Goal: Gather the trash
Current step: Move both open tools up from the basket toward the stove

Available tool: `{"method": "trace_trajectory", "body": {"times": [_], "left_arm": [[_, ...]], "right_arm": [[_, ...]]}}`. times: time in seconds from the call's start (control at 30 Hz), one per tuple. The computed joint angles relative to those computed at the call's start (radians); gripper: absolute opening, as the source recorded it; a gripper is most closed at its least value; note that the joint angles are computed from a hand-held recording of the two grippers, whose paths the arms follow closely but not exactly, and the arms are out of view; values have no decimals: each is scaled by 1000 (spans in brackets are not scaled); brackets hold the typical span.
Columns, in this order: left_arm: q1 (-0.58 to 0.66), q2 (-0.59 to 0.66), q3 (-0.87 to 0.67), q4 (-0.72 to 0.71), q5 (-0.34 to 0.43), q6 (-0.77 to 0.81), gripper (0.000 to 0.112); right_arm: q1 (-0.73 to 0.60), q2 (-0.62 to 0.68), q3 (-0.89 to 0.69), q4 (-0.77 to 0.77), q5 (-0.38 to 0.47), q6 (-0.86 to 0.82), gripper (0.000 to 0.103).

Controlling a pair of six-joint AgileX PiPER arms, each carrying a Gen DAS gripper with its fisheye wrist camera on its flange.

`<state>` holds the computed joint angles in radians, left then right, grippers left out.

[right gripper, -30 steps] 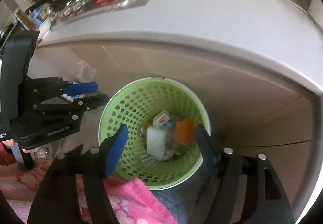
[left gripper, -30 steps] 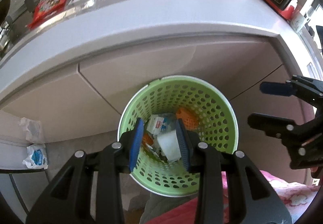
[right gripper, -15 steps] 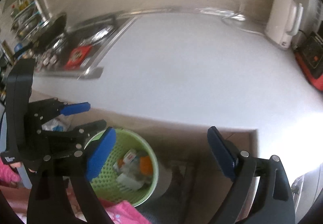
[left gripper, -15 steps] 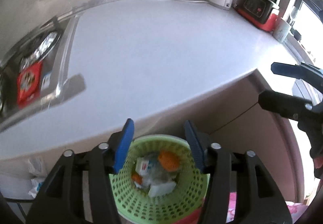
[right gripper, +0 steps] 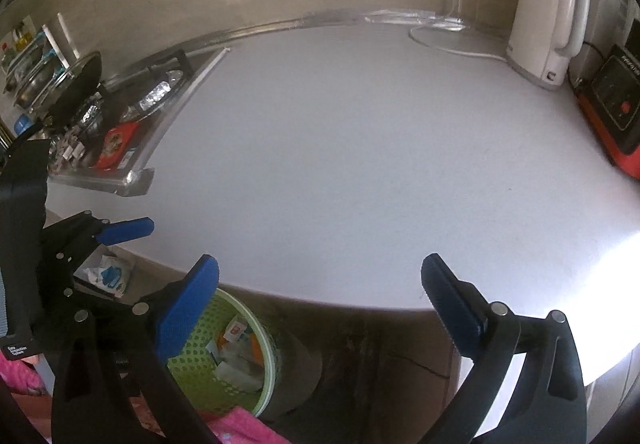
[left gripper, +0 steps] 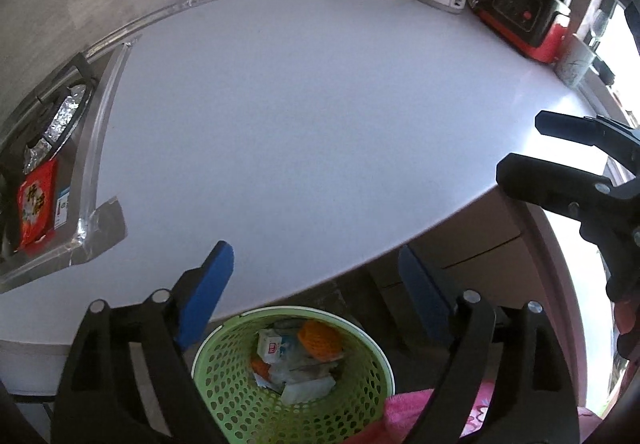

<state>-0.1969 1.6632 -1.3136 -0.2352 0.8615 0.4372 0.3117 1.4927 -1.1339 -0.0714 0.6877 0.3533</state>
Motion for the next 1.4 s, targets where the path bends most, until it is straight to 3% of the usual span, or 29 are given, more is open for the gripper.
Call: {"method": "trace_trajectory", "body": {"times": [0.37,0.9,1.2,1.4], "left_arm": [[-87,131,-181,131,54,-261,81],[-128,290,-594,281,135,-603,81],[-50,241,-522,253,109,-553,82],[111,192,-422,270,56,-494,87]], "right_arm": [[-180,136,-124,247,27,-372,100],[-299,289,-458,335,131,-642,101],[-270,287,-470,380,134,-638,101],[-156,330,-557,337,160,-584,101]]}}
